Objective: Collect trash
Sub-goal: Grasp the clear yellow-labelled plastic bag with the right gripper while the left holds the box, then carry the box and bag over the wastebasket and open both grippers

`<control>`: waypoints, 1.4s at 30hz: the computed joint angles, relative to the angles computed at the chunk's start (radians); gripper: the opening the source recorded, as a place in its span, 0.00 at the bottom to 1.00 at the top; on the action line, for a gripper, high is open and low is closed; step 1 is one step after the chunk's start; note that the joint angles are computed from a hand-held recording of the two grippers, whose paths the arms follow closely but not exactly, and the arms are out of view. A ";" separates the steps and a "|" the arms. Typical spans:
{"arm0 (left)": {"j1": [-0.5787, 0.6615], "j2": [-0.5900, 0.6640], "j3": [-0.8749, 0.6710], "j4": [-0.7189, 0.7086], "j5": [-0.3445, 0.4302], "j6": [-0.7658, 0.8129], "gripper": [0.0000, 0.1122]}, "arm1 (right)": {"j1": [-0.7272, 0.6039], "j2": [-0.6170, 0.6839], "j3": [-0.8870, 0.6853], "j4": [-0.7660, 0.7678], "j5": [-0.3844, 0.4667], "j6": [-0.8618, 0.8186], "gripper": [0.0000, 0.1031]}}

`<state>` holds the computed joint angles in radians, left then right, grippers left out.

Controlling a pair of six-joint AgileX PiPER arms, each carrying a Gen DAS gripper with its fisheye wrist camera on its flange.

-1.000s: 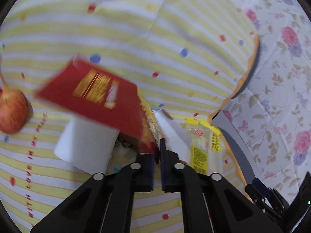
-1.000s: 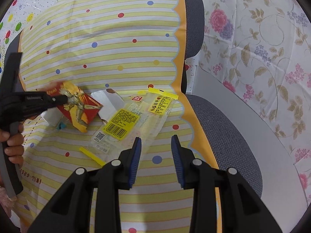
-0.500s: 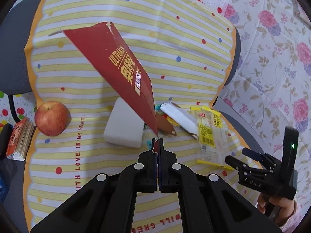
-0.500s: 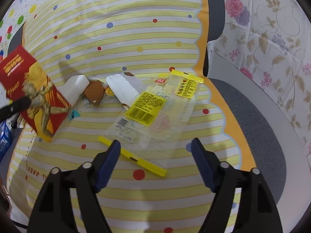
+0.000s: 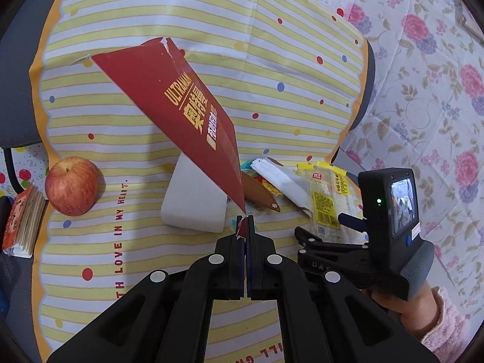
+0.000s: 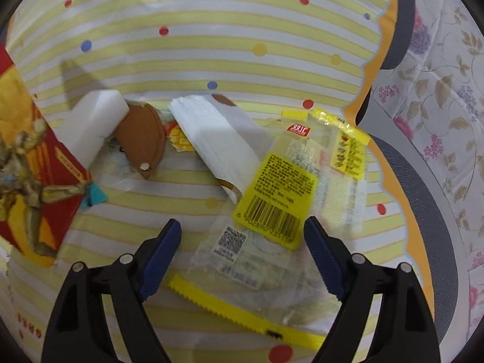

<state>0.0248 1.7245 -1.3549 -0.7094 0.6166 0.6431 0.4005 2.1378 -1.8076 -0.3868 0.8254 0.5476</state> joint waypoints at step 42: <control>-0.166 -0.520 0.446 -0.023 -0.066 0.094 0.01 | 0.014 -0.942 0.910 -0.118 -0.333 0.293 0.02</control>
<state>-0.1409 1.2045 -0.9086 -0.7324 0.5504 0.7366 0.4141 1.1955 -0.8979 -0.5053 0.4921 0.8405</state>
